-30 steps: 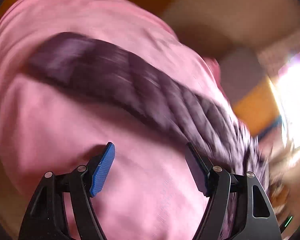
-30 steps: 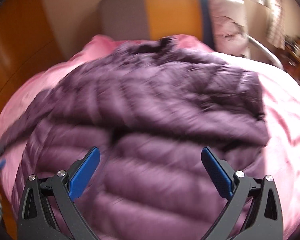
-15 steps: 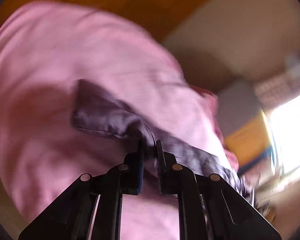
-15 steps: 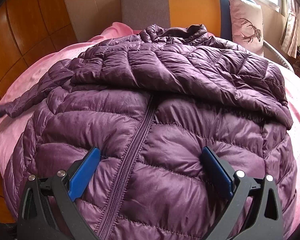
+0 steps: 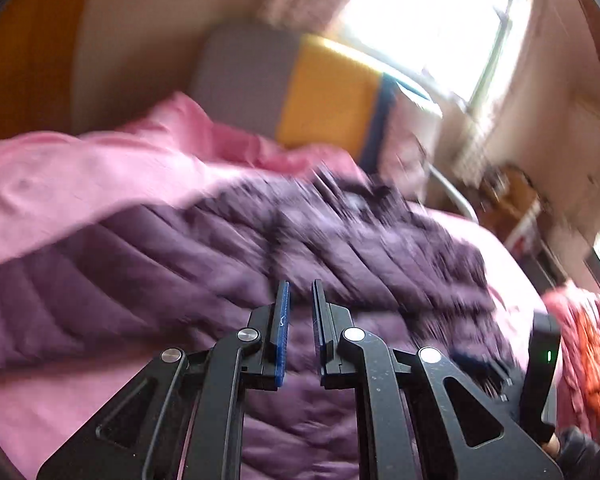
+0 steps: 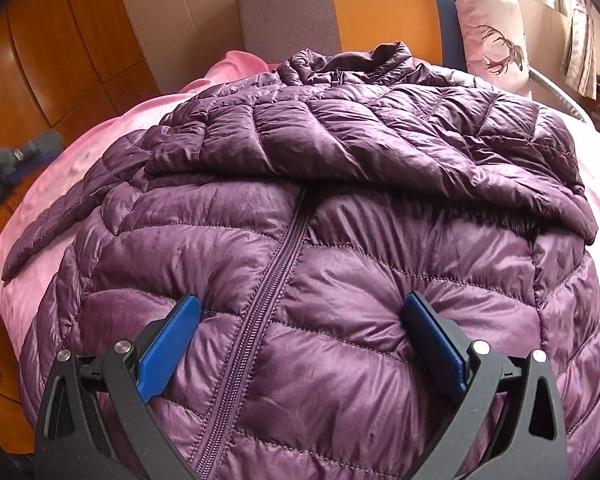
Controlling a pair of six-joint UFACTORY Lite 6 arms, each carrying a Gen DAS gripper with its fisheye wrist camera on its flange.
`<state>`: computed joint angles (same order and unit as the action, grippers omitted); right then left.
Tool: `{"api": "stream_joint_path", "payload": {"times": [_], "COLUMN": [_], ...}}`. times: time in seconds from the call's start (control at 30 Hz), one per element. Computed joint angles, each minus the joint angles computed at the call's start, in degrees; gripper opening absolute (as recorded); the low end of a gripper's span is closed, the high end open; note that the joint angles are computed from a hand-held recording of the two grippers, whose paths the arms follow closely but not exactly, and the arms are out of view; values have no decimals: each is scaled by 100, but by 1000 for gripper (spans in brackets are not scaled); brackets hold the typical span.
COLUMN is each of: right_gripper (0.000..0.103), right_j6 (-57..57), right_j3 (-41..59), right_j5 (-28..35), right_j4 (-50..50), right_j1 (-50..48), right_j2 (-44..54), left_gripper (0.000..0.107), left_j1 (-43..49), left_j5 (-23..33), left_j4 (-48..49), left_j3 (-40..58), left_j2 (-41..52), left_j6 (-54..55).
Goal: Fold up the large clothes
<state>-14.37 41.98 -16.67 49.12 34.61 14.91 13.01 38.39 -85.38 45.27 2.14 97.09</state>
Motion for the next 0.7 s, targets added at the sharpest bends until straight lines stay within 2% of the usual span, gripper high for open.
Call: {"api": "stream_joint_path", "payload": {"times": [0.03, 0.1, 0.17, 0.2, 0.3, 0.4, 0.53, 0.67, 0.7], "right_gripper": [101, 101, 101, 101, 101, 101, 101, 101, 101], "right_j6": [223, 551, 780, 866, 1075, 1147, 1025, 664, 556], "right_j3": [-39, -104, -127, -143, -198, -250, -271, -208, -196], "right_j5": [-10, -66, -120, -137, -194, -227, -217, -208, -207], "right_j4": [-219, -547, -777, -863, -1067, -1134, -1023, -643, -532], "right_j1": [-23, -44, -57, -64, -72, -70, -61, 0, 16], "right_j2": [-15, -34, -10, -9, -27, -60, -87, -51, -45], "left_gripper": [11, 24, 66, 72, 73, 73, 73, 72, 69], "left_j1": [-112, 41, 566, 951, 2038, 3147, 4393, 4895, 4914], "left_j5": [-50, 100, 475, 647, 852, 839, 1043, 1235, 1208], "left_j4": [-53, -126, -179, -183, 33, 261, 845, 868, 854], "left_j3": [-101, -272, -312, -371, -235, 334, 2054, 3571, 3841], "left_j2": [4, 117, 338, 377, 691, 1422, 2991, 4209, 4388], "left_j6": [-31, -85, -301, -335, -669, -1176, -2648, -3683, -3848]}}
